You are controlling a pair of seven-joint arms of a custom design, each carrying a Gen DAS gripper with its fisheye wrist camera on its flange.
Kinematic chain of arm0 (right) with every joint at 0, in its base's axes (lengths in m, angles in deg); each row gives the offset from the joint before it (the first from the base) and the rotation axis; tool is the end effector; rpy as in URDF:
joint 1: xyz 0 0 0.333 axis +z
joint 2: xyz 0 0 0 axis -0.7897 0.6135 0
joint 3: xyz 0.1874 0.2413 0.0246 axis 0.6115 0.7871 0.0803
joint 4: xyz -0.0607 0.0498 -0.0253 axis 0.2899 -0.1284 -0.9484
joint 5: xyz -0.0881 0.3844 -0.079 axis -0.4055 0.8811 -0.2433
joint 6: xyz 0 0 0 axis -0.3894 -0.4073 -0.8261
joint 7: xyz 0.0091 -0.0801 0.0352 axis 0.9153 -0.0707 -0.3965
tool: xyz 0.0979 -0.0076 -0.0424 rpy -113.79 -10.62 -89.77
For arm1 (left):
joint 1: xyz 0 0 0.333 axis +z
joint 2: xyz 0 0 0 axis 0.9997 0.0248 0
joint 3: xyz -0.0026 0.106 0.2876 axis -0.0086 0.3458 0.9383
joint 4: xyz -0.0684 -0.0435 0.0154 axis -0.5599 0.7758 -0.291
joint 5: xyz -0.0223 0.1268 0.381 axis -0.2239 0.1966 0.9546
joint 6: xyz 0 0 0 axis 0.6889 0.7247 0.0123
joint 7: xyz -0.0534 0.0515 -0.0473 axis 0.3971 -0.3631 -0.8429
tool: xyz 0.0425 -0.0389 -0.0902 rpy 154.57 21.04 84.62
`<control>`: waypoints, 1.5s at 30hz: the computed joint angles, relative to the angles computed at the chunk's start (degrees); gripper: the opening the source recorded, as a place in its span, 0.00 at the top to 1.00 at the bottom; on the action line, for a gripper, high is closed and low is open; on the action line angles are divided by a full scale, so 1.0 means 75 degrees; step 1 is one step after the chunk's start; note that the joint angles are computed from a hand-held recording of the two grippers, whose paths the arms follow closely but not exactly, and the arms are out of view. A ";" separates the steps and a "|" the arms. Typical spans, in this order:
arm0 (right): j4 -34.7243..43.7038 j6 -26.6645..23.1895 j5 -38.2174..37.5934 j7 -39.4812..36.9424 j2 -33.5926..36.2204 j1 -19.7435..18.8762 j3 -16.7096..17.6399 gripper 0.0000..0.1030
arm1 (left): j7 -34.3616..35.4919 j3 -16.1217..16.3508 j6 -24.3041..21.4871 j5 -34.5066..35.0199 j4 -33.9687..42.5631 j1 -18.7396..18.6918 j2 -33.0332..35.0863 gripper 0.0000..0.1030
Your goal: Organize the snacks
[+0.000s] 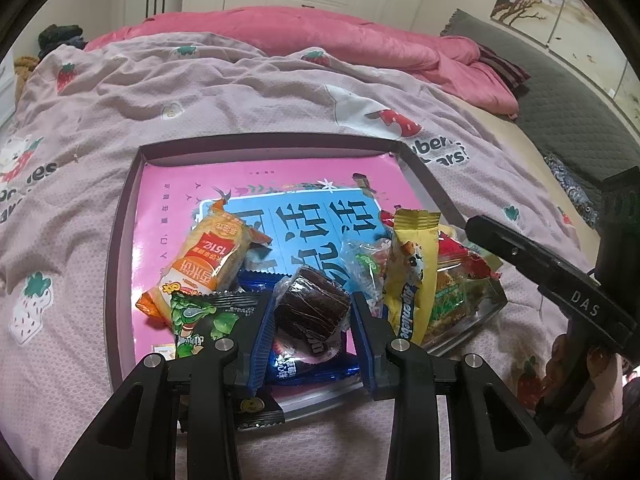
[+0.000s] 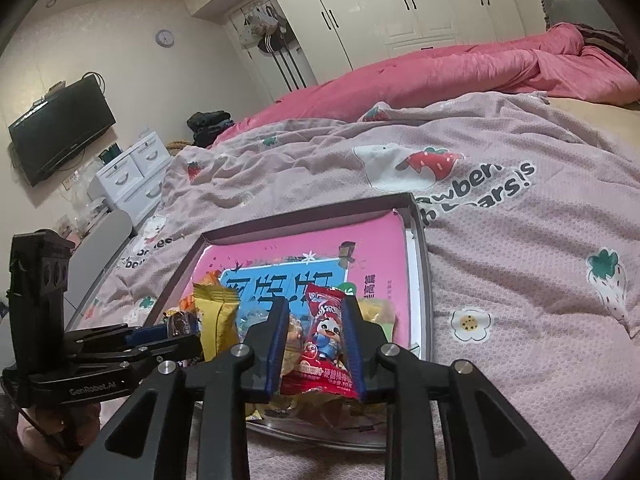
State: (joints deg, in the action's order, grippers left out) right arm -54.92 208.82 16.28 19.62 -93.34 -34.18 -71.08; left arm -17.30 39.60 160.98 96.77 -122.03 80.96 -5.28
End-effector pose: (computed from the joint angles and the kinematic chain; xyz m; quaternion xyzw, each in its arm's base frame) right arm 0.5311 0.1875 0.5251 -0.7986 0.3945 0.0017 0.4546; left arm 0.4234 -0.2175 0.5264 -0.7902 0.5190 -0.2659 0.1884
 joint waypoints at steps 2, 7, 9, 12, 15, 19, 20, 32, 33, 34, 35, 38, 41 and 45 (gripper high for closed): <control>-0.0006 -0.0012 0.0038 -0.0011 -0.0022 -0.0003 -0.0009 0.73 | 0.0037 0.0024 0.0033 -0.0045 -0.0017 -0.0035 -0.0008 0.63; -0.0053 0.0047 0.0135 -0.0104 -0.0105 0.0008 -0.0019 0.72 | 0.0061 -0.0005 -0.0042 -0.0041 0.0038 -0.0058 -0.0007 0.60; -0.0077 0.0017 0.0208 -0.0162 -0.0151 0.0012 -0.0049 0.71 | 0.0060 -0.0023 -0.0061 -0.0014 0.0056 -0.0056 -0.0028 0.56; -0.0125 0.0053 0.0286 -0.0230 -0.0225 0.0022 -0.0073 0.67 | 0.0022 -0.0059 -0.0134 0.0038 0.0081 -0.0045 -0.0076 0.55; -0.0242 0.0135 0.0413 -0.0400 -0.0383 0.0052 -0.0106 0.66 | -0.0033 -0.0085 -0.0193 0.0076 0.0102 -0.0034 -0.0125 0.50; -0.0474 0.0292 0.0619 -0.0725 -0.0708 0.0134 -0.0171 0.63 | -0.0075 -0.0142 -0.0302 0.0168 0.0140 -0.0033 -0.0247 0.45; -0.0533 0.0327 0.0632 -0.0766 -0.0795 0.0156 -0.0185 0.60 | -0.0084 -0.0155 -0.0344 0.0184 0.0146 -0.0038 -0.0279 0.45; -0.1392 0.0865 0.0420 -0.0994 -0.1935 0.0576 -0.0334 0.44 | -0.0450 -0.0436 -0.1135 0.0425 0.0187 -0.0108 -0.0992 0.30; -0.1499 0.0998 0.0301 -0.0926 -0.2052 0.0607 -0.0297 0.44 | -0.0517 -0.0456 -0.1182 0.0412 0.0153 -0.0132 -0.1081 0.28; -0.1601 0.1087 0.0192 -0.0856 -0.2162 0.0652 -0.0291 0.43 | -0.0551 -0.0458 -0.1200 0.0386 0.0119 -0.0168 -0.1148 0.28; -0.1681 0.1127 0.0085 -0.0785 -0.2250 0.0702 -0.0311 0.43 | -0.0546 -0.0454 -0.1233 0.0360 0.0107 -0.0205 -0.1185 0.28; -0.2028 0.1351 -0.0321 -0.0465 -0.2630 0.0812 -0.0310 0.38 | -0.0539 -0.0556 -0.1536 0.0388 0.0115 -0.0274 -0.1330 0.28; -0.2320 0.1313 -0.0637 -0.0131 -0.2996 0.0975 -0.0473 0.33 | -0.0611 -0.0594 -0.1748 0.0352 0.0082 -0.0357 -0.1488 0.28; -0.2630 0.1260 -0.1159 0.0445 -0.3375 0.1040 -0.0524 0.32 | -0.0721 -0.0646 -0.1930 0.0283 0.0029 -0.0465 -0.1677 0.28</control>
